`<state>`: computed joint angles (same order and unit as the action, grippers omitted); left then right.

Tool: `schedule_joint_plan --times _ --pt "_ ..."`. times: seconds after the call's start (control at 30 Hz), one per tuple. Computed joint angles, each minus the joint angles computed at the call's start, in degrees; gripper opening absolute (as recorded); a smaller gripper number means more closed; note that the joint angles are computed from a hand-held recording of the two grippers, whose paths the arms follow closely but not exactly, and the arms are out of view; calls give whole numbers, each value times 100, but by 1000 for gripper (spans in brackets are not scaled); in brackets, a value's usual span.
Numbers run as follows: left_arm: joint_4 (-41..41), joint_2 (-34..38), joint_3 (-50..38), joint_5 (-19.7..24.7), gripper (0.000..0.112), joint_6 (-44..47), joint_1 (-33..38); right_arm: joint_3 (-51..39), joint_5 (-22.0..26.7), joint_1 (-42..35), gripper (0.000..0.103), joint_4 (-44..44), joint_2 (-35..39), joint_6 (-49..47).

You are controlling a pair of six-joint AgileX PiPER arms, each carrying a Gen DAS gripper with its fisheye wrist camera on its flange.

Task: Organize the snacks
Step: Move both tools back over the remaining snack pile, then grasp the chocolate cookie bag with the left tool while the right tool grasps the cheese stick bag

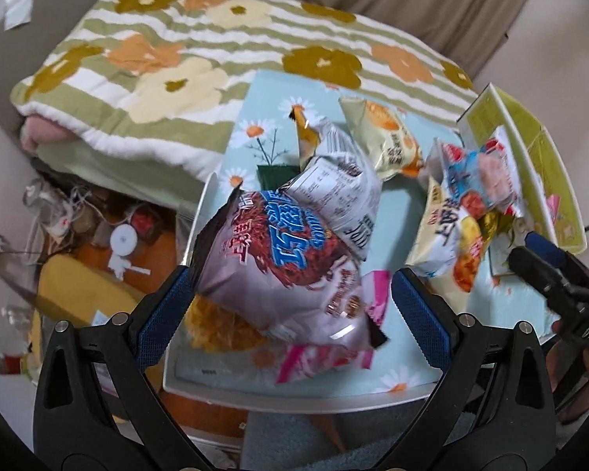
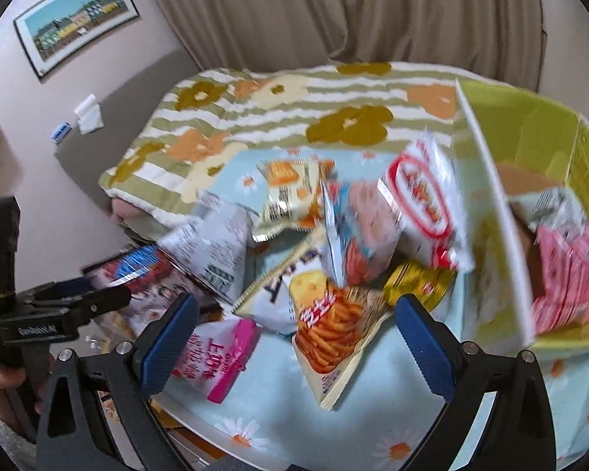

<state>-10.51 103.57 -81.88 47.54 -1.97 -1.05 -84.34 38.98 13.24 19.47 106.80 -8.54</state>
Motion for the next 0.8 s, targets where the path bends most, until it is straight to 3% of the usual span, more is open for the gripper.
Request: schedule_joint_plan --times 0.27,0.63,0.73,0.8 --pt "-382 548 -174 -234 100 669 176 365 -809 458 100 -1504 248 784" --pt "-212 880 -400 -373 99 667 7 371 -1209 533 100 -2285 570 891" --pt "-349 892 -377 -366 87 830 10 390 -1318 586 100 -2474 620 941" --pt "-342 862 -338 -386 85 811 -1 375 -1380 619 100 -2563 665 934"
